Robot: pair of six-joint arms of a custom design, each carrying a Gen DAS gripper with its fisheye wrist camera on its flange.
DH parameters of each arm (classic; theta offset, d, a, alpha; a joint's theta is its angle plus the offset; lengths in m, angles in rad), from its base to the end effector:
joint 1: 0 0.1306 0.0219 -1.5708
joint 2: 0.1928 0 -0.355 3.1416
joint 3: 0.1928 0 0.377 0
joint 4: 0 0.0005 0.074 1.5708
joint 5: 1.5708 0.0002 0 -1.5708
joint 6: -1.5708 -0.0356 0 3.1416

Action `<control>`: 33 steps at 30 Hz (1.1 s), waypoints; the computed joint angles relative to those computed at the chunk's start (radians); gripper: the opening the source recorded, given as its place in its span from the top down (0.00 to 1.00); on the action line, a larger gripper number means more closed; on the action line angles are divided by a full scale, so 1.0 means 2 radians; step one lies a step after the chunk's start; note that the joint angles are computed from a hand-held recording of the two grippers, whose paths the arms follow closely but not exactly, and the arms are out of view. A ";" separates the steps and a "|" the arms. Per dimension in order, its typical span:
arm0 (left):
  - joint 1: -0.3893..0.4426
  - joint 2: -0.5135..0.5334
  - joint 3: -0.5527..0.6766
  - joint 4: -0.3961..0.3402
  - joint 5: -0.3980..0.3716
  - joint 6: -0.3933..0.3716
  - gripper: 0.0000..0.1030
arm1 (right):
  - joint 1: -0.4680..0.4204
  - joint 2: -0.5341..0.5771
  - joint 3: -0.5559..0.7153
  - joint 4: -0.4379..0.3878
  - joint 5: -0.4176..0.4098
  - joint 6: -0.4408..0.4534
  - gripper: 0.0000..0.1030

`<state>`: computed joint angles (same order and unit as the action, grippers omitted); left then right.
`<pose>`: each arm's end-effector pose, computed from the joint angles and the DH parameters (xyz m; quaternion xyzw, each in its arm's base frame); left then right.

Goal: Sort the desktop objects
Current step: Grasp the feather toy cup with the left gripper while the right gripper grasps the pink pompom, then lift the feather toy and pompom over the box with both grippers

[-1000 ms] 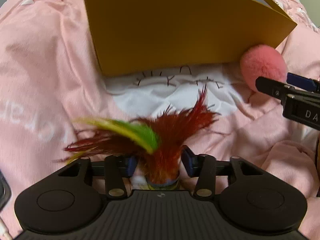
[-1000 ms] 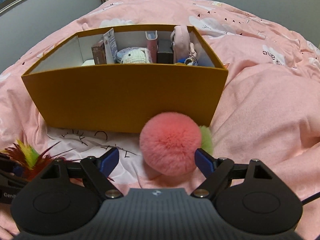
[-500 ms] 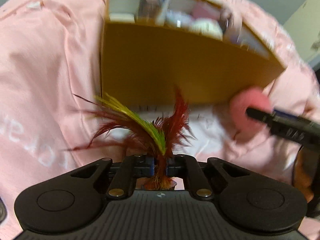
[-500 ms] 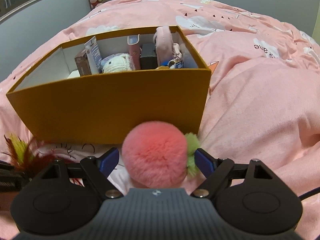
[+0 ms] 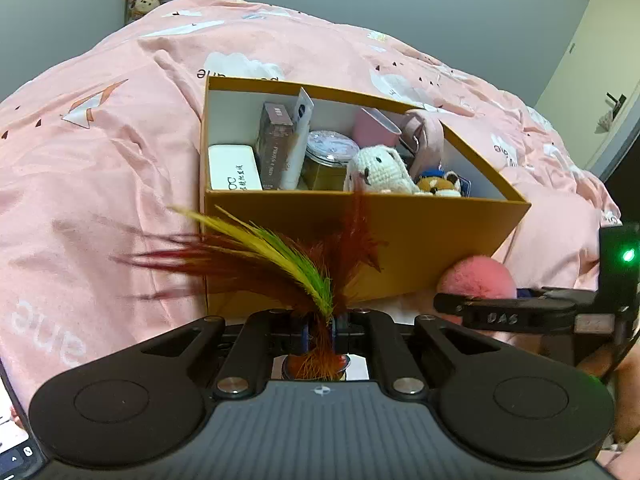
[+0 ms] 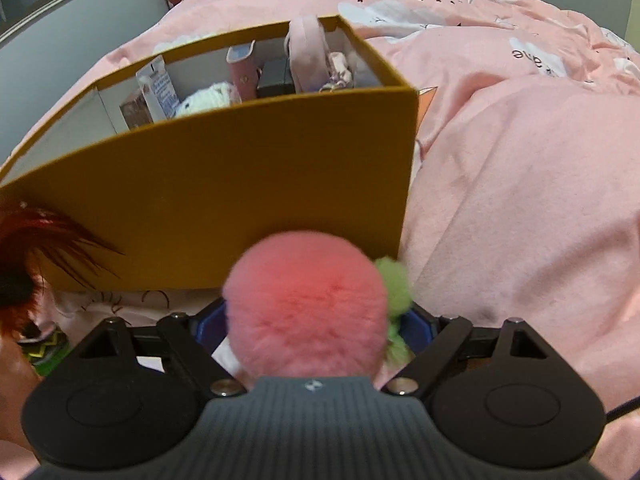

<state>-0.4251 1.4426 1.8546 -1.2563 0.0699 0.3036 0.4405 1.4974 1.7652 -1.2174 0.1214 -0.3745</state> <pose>0.4204 -0.1936 0.5538 0.0691 0.9317 -0.1571 0.3201 0.4464 0.2051 0.4938 -0.0128 0.9505 0.0679 0.3030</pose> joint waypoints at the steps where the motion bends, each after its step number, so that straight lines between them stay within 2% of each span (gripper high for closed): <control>1: 0.001 -0.002 0.000 0.002 0.003 0.001 0.90 | 0.001 0.000 -0.003 0.005 0.003 0.004 0.17; 3: 0.000 -0.002 0.002 0.009 0.005 0.000 0.90 | 0.004 0.003 -0.005 0.009 0.013 0.012 0.24; 5: 0.000 -0.003 0.004 0.011 0.003 -0.003 0.90 | 0.007 0.009 -0.002 0.002 0.024 0.017 0.42; 8: -0.001 -0.004 0.009 0.014 0.003 -0.004 0.90 | 0.009 0.008 -0.003 -0.002 0.034 0.019 0.50; 14: 0.005 -0.012 0.025 0.024 0.005 0.004 0.90 | 0.014 -0.012 -0.001 -0.006 0.037 0.023 0.56; 18: 0.009 -0.009 0.050 0.029 -0.004 0.001 0.90 | 0.015 -0.032 0.007 0.009 -0.003 0.030 0.58; 20: 0.012 -0.006 0.061 0.032 -0.005 0.000 0.90 | 0.018 -0.044 0.007 0.034 -0.014 0.042 0.58; 23: 0.015 0.002 0.080 0.033 -0.013 -0.007 0.90 | 0.029 -0.056 0.010 0.072 -0.003 0.076 0.58; 25: 0.017 0.009 0.094 0.036 -0.019 -0.019 0.90 | 0.030 -0.060 0.014 0.089 -0.017 0.090 0.58; 28: 0.020 0.021 0.120 0.042 -0.025 -0.032 0.90 | 0.029 -0.047 0.039 0.103 -0.037 0.106 0.58; 31: 0.021 0.042 0.155 0.047 -0.036 -0.050 0.90 | 0.022 -0.020 0.080 0.102 -0.062 0.099 0.58; 33: 0.020 0.067 0.193 0.036 -0.047 -0.055 0.90 | 0.016 0.001 0.110 0.103 -0.079 0.092 0.58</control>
